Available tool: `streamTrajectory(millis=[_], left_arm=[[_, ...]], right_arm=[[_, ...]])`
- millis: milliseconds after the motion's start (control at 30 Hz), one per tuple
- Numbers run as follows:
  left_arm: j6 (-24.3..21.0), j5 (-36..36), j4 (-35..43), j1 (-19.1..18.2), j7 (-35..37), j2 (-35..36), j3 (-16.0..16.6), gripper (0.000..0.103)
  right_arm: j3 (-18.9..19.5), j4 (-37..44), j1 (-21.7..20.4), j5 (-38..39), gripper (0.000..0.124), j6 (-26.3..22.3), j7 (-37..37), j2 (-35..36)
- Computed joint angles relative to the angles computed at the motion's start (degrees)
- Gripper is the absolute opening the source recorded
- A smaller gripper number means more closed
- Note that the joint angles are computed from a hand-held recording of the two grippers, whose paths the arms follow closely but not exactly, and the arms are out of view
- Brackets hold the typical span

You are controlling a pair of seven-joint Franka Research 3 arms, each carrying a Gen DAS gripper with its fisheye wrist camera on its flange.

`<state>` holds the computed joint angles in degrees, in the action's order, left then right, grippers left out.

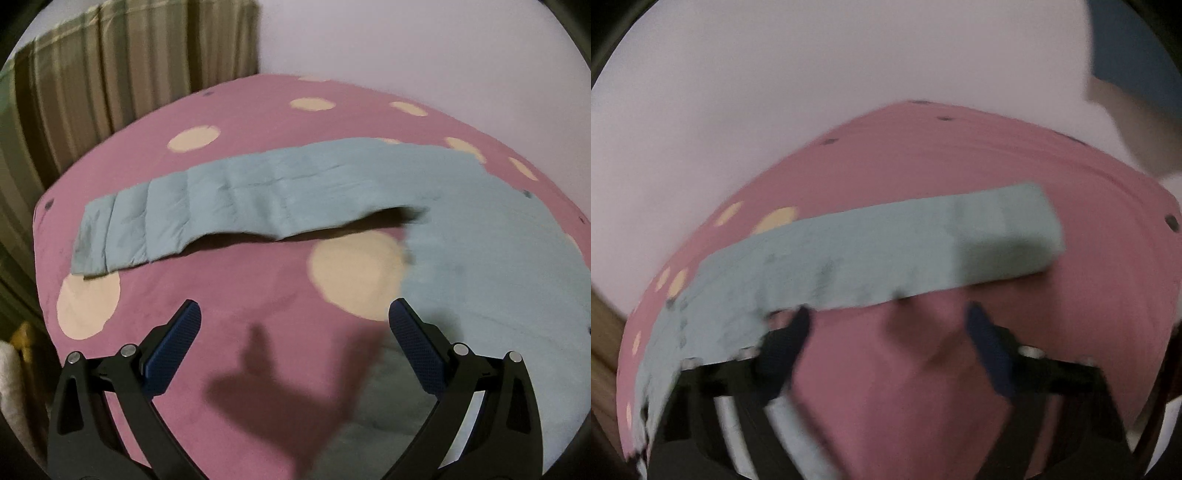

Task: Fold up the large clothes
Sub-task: 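Grasp the jacket sleeve with the right gripper and lift it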

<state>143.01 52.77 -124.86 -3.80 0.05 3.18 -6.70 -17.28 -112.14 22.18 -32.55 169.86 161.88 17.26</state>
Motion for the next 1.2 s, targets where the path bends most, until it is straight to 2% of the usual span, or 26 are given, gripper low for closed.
streamTrajectory(millis=[67, 133, 167, 233, 367, 533, 600, 667, 767, 867, 1000, 1067, 1133, 1200], left_arm=[[0.96, 0.24, -0.93, 0.68, -1.45, 0.55, 0.69, 0.101], [1.88, 0.75, -1.60, 1.08, -2.50, 1.03, 1.10, 0.101], [2.26, 0.55, -1.36, 1.21, -2.52, 1.61, 1.19, 0.101], [2.46, -0.97, -0.90, 1.35, -1.87, 2.65, 1.32, 0.101], [2.55, -2.52, -0.29, 1.28, -0.72, 4.18, 1.84, 0.101], [1.18, -2.47, 0.30, 0.89, -0.31, 4.48, 2.23, 0.101], [0.25, -2.41, 0.27, 0.70, -0.66, 4.39, 2.21, 0.101], [-0.27, -2.39, 0.42, 0.67, -0.64, 4.49, 2.24, 0.101], [-0.75, -2.18, 0.62, 0.66, -0.40, 4.66, 2.30, 0.101], [-3.57, -1.66, 1.04, 0.25, -1.13, 4.56, 2.23, 0.101], [-4.59, -1.88, 0.82, 0.50, -1.30, 4.26, 2.17, 0.101], [-5.89, -2.12, 1.30, 0.45, -0.92, 4.46, 2.03, 0.101], [-9.16, -2.15, 2.23, -0.09, -0.66, 4.80, 1.76, 0.101], [-12.56, -1.84, 3.11, -0.67, -0.36, 5.04, 1.50, 0.101]], right_arm=[[3.61, -1.38, -5.00, 7.95, 0.070, 2.77, -4.47, 0.66], [4.29, -2.91, -6.32, 11.84, 0.071, 4.87, -5.55, 0.70], [3.45, -3.45, -6.12, 13.13, 0.071, 5.58, -5.24, 1.06], [4.26, -2.96, -6.82, 16.45, 0.071, 5.49, -6.96, 2.02], [12.25, -2.24, -13.93, 27.14, 0.071, 8.03, -12.84, 4.43], [10.15, -2.23, -12.56, 31.95, 0.071, 11.15, -13.61, 6.08], [12.49, -1.93, -14.90, 34.97, 0.071, 13.36, -14.62, 7.12], [13.18, -1.75, -15.93, 36.90, 0.071, 15.50, -15.65, 7.92], [12.22, -0.53, -15.34, 39.93, 0.071, 18.61, -16.34, 9.87], [10.58, 0.17, -13.78, 42.54, 0.070, 19.68, -17.91, 10.70], [1.88, 1.52, -5.69, 46.15, 0.051, 16.72, -19.85, 11.73], [0.38, 1.98, -4.43, 47.64, 0.041, 16.27, -20.76, 12.22], [-0.57, 2.49, -3.52, 48.96, 0.027, 15.94, -21.85, 12.75], [0.18, 2.98, -4.07, 50.12, 0.017, 16.24, -23.44, 12.89]])
